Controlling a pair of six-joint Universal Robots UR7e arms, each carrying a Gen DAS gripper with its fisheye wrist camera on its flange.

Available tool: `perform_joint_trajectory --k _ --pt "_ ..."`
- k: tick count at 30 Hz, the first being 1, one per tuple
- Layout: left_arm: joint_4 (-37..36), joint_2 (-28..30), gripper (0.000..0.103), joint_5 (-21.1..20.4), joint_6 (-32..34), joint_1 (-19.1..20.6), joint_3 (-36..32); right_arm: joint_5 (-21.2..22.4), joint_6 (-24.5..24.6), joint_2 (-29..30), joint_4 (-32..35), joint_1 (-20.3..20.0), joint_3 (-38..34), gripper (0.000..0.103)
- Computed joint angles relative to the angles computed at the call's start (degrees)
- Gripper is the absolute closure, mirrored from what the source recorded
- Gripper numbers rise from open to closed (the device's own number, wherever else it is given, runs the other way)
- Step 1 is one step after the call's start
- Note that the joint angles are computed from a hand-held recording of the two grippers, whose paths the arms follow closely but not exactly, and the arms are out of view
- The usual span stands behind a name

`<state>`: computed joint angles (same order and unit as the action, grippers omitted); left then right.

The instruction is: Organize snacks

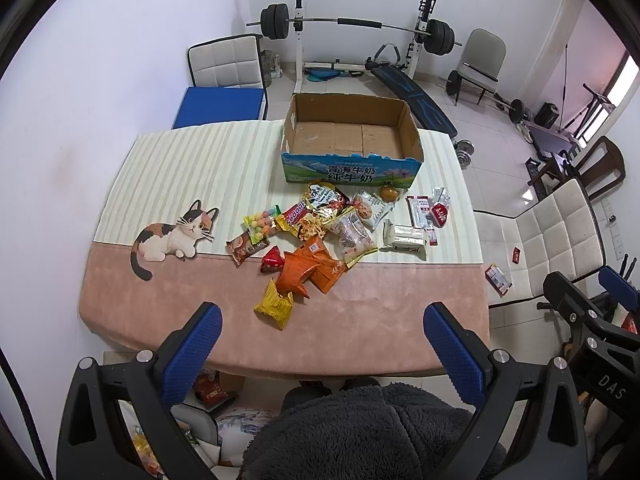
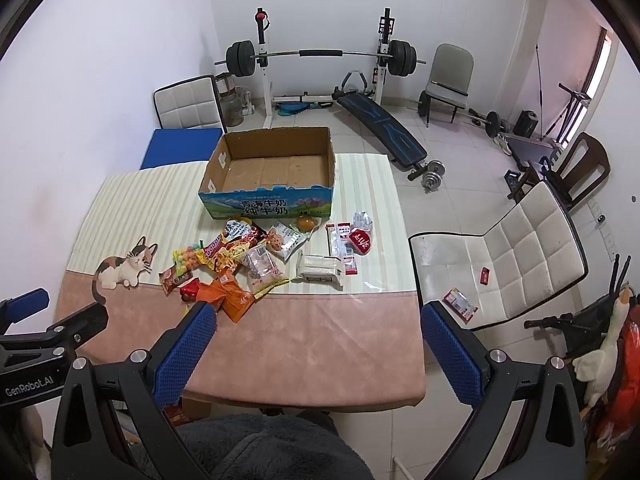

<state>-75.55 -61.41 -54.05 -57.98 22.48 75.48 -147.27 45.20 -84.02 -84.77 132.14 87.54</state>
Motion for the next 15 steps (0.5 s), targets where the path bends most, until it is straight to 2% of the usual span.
perform_joint_trajectory --k 15 --pt "0.1 0.45 0.0 0.42 0.43 0.19 -0.85 -0.18 -0.06 0.53 -0.12 -0.08 -0.52 0.0"
